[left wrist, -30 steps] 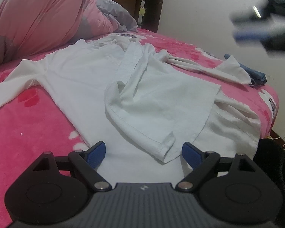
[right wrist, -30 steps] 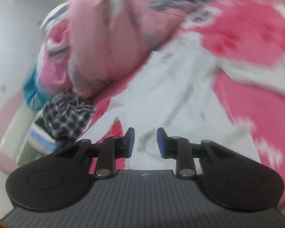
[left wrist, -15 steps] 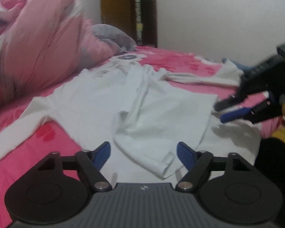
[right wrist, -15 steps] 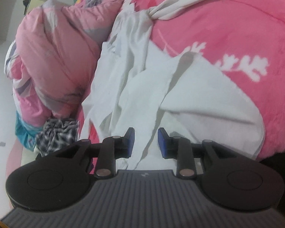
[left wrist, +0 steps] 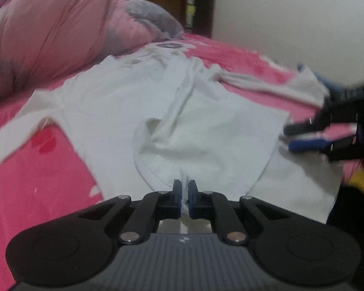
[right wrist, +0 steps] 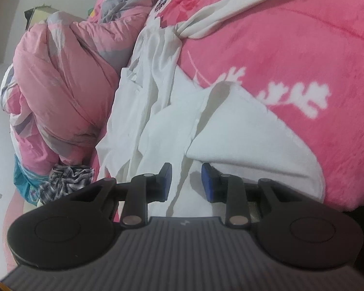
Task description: Fold clothes
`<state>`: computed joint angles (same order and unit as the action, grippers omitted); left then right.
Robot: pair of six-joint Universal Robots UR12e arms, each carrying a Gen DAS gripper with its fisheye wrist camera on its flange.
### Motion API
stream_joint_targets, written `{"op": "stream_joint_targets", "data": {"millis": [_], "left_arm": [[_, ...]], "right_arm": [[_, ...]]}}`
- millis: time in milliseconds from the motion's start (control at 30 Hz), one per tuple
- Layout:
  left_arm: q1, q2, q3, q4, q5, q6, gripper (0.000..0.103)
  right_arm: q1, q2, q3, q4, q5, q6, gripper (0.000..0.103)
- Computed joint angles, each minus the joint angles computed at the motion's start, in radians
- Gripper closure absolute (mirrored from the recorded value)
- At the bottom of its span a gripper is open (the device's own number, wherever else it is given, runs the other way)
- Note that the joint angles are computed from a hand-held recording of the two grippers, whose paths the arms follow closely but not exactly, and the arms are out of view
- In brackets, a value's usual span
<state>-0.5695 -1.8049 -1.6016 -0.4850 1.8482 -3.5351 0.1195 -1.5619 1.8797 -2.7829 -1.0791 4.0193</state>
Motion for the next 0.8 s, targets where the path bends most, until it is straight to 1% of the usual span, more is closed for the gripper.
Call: {"op": "stream_joint_targets", "data": {"millis": [67,167,233,433,533,567,600,633,667,733,767,800], "left_arm": [[0.015,0.018,-0.028,0.050,-0.035,-0.074,0.098],[0.047,0.042,-0.074,0.149,-0.114,-0.212,0.098],[0.063,0.052,-0.093,0.205,-0.138,-0.277,0.098],[0.084,0.073,-0.119,0.318,-0.137,-0.353,0.098],[0.091,0.083,-0.128,0.356,-0.134,-0.379,0.098],[0.093,0.086,-0.130,0.363,-0.132,-0.386,0.098],[0.095,0.089,-0.132,0.370,-0.129,-0.394,0.098],[0.097,0.092,-0.134,0.376,-0.127,-0.401,0.098],[0.100,0.094,-0.136,0.383,-0.129,-0.412,0.098],[0.108,0.094,-0.139,0.397,-0.153,-0.444,0.099],[0.114,0.092,-0.141,0.406,-0.175,-0.462,0.099],[0.122,0.087,-0.143,0.424,-0.212,-0.490,0.099]], "right_arm": [[0.000,-0.001,-0.001,0.004,-0.013,0.003,0.076],[-0.002,0.003,-0.006,0.010,-0.019,0.017,0.076],[-0.002,0.009,-0.013,0.013,-0.021,0.030,0.077],[-0.010,0.024,-0.018,-0.027,-0.026,0.109,0.076],[-0.013,0.035,-0.017,-0.052,-0.036,0.138,0.077],[-0.013,0.039,-0.015,-0.066,-0.039,0.142,0.081],[-0.013,0.041,-0.012,-0.083,-0.040,0.149,0.084],[-0.015,0.043,-0.006,-0.109,-0.037,0.158,0.098],[-0.016,0.043,0.002,-0.147,-0.038,0.172,0.103],[-0.020,0.037,0.024,-0.251,-0.061,0.206,0.103],[-0.023,0.033,0.036,-0.301,-0.073,0.224,0.103],[-0.028,0.030,0.047,-0.343,-0.082,0.243,0.103]]}}
